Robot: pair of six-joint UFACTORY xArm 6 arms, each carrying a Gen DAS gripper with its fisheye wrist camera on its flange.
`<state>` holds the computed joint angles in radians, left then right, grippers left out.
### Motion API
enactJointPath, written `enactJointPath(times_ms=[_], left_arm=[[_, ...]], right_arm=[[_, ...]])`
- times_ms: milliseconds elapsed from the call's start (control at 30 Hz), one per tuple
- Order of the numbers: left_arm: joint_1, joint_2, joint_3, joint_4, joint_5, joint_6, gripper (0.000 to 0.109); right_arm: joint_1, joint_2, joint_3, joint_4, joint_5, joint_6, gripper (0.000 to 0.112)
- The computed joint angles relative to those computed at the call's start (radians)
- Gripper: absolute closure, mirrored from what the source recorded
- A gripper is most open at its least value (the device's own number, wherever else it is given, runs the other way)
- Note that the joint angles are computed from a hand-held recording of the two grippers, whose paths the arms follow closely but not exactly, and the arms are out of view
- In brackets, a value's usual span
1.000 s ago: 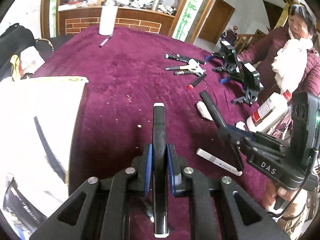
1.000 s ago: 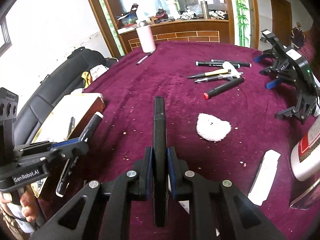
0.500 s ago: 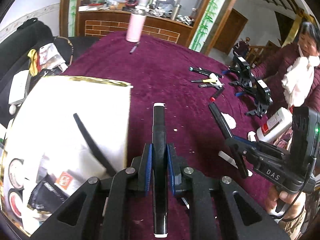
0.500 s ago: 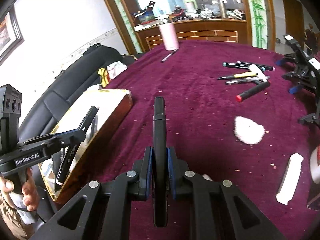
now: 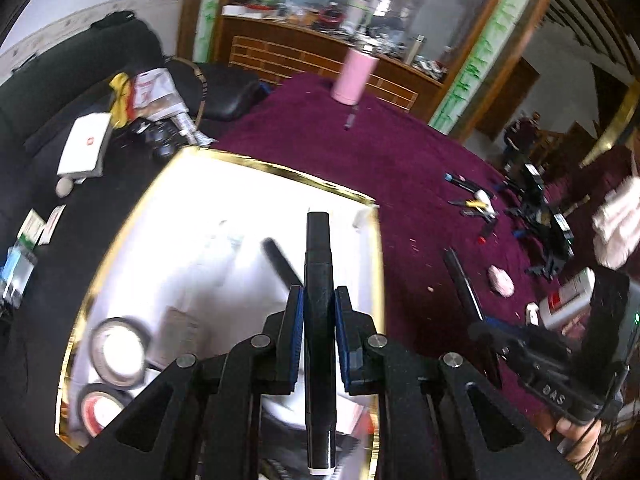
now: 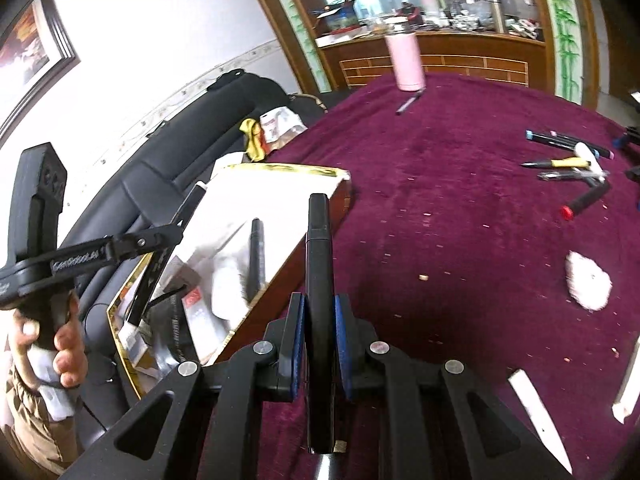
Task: Organize objects
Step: 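Carry the black marker with the left tool while the right tool carries the black pen to the tray, then lower the black marker into the tray with the left tool while the right tool releases the pen there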
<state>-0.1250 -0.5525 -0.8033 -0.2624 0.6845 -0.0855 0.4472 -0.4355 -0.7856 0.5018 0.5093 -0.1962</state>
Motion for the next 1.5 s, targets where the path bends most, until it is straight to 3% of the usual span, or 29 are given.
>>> enactJointPath(times_ms=[433, 733, 933, 1233, 1500], left_arm=[[0.164, 0.104, -0.097, 0.006, 0.031, 0.078, 0.094], [0.186, 0.232, -0.188, 0.039, 0.009, 0.140, 0.094], [0.195, 0.280, -0.200, 0.053, 0.024, 0.182, 0.094], [0.219, 0.298, -0.192, 0.060, 0.040, 0.249, 0.093], [0.222, 0.281, -0.161, 0.030, 0.038, 0.262, 0.093]], right_arm=[[0.081, 0.136, -0.128, -0.009, 0.006, 0.007, 0.097], [0.117, 0.295, -0.284, -0.037, 0.018, 0.037, 0.097], [0.135, 0.426, -0.409, 0.053, 0.047, 0.065, 0.096], [0.157, 0.569, -0.515, 0.136, 0.044, 0.202, 0.096], [0.173, 0.606, -0.532, 0.172, 0.029, 0.175, 0.093]])
